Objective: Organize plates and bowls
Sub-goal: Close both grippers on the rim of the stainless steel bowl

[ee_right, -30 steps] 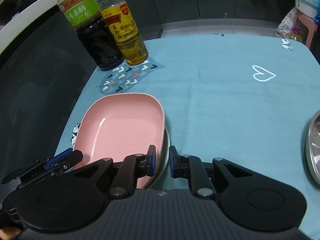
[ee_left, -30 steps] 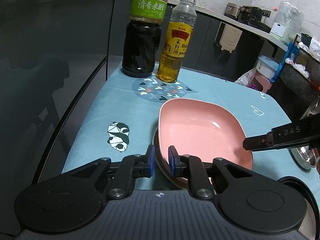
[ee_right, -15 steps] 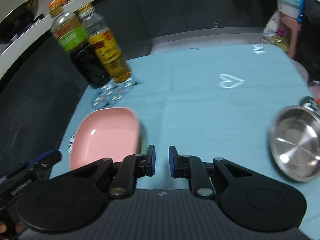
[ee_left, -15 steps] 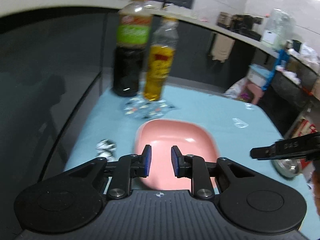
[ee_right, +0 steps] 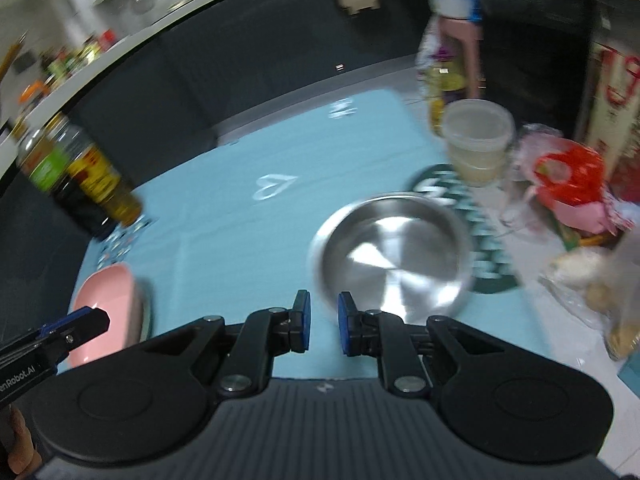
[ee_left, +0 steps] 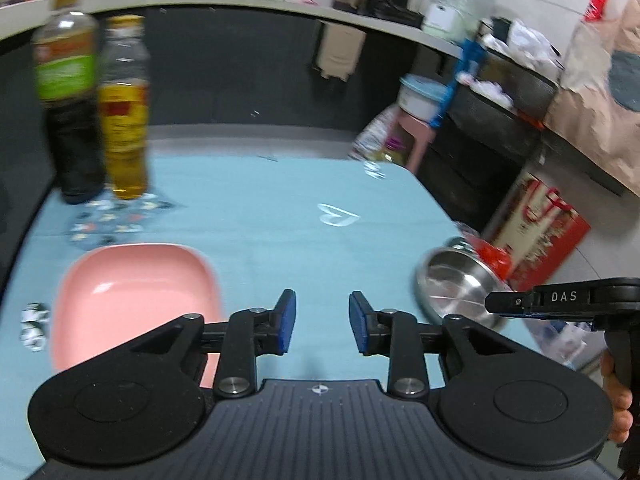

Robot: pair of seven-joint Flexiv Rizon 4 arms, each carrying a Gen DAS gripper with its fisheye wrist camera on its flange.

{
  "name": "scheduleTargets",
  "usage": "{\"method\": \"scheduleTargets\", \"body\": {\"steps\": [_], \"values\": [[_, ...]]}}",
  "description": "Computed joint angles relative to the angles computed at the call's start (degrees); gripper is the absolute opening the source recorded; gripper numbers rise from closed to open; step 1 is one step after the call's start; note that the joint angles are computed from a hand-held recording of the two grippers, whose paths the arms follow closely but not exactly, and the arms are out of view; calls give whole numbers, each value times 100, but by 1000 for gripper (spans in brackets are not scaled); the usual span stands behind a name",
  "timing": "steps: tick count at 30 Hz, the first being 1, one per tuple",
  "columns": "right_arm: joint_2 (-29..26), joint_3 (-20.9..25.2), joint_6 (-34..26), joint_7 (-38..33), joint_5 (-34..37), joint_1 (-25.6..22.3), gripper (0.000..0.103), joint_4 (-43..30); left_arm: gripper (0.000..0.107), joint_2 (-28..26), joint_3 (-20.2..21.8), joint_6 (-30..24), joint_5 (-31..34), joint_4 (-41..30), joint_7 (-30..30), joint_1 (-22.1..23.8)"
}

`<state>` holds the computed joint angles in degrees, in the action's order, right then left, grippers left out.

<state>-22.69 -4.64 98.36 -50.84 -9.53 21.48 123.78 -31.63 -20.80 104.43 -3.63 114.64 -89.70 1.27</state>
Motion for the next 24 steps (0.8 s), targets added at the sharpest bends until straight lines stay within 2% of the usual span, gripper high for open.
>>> {"method": "scheduleTargets", "body": {"steps": [3, 6, 8, 11, 16, 20, 24], "values": [[8, -119, 180, 114, 196, -36, 26, 124, 31, -213, 21, -368, -137, -405, 90, -256], [-7, -203, 276, 118, 319, -56, 27, 189, 31, -459, 174, -837, -417, -898, 187, -631], [-58, 153, 322, 83, 350, -460, 27, 142, 31, -618, 285, -1130, -608, -1213, 247, -864], [-172, 441, 413, 85, 404, -808, 27, 36, 31, -830, 580, -1396, -823, -1626, 260, -1244], [-483, 1186, 327, 179, 336, -1643, 27, -301, 31, -1149, 1584, -1973, -863, -2372, -13, -2105], [-701, 1672, 279, 211, 250, -2160, 27, -467, 31, -1328, 1776, -2281, -744, -2701, -107, -2264], [-724, 1646, 319, 224, 219, -2158, 27, -470, 31, -1455, 1863, -2451, -642, -2914, -223, -2332]]}}
